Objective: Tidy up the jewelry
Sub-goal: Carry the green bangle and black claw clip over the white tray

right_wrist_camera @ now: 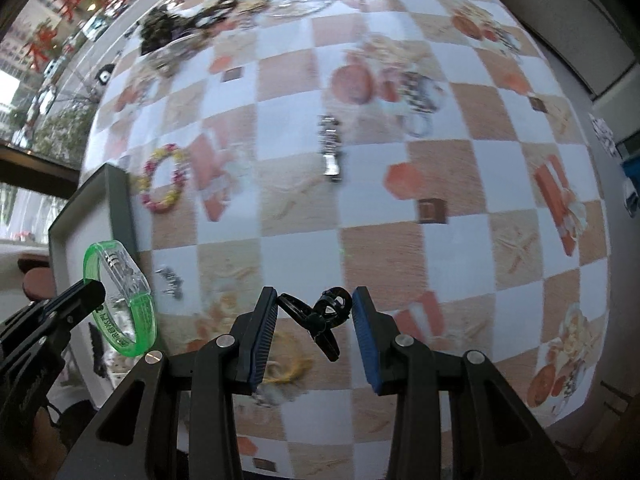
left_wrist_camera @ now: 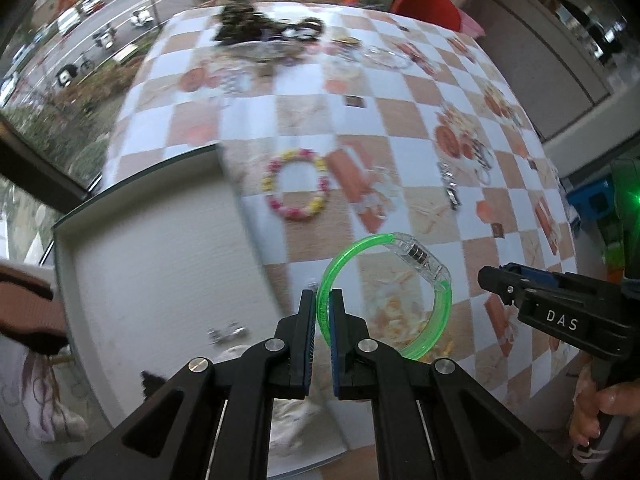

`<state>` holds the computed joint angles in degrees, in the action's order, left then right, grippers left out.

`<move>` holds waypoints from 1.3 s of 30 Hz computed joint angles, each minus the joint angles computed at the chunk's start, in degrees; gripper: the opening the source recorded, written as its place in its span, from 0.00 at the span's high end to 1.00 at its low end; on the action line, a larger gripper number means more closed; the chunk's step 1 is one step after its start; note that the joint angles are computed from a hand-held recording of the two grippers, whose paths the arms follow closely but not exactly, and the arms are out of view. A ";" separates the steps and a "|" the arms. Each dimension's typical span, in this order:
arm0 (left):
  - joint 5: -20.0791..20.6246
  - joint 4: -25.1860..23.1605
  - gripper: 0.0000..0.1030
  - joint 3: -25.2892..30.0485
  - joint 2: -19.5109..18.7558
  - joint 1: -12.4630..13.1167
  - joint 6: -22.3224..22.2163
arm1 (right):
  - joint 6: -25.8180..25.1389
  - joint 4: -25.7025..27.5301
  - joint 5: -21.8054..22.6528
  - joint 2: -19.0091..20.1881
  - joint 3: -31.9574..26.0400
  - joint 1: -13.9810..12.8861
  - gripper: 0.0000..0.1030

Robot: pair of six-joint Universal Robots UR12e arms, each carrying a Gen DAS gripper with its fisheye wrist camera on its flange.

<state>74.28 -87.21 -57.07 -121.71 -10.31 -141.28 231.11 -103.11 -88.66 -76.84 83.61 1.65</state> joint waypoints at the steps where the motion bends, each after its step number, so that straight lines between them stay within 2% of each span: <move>1: 0.00 0.09 0.90 0.22 -0.12 0.41 -0.55 | -0.39 -0.04 0.10 0.37 -0.49 0.20 0.60; 14: 2.73 2.22 0.90 1.39 -1.21 5.02 -7.69 | -7.29 -1.96 2.94 6.89 -8.61 2.77 0.60; 21: 4.08 3.07 0.90 1.56 -1.75 6.57 -10.83 | -10.80 -2.99 4.65 9.63 -12.11 3.78 0.60; 32: 5.97 3.38 0.90 2.75 -3.70 7.34 -14.48 | -16.49 -1.06 7.80 15.94 -19.66 5.29 0.60; 39: 7.44 3.32 0.90 2.78 -4.75 6.73 -13.90 | -15.02 0.23 9.97 18.74 -21.63 5.13 0.60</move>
<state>81.73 -83.89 -54.29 -126.45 -3.58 -155.18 216.10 -102.87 -78.69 -58.10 61.98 6.79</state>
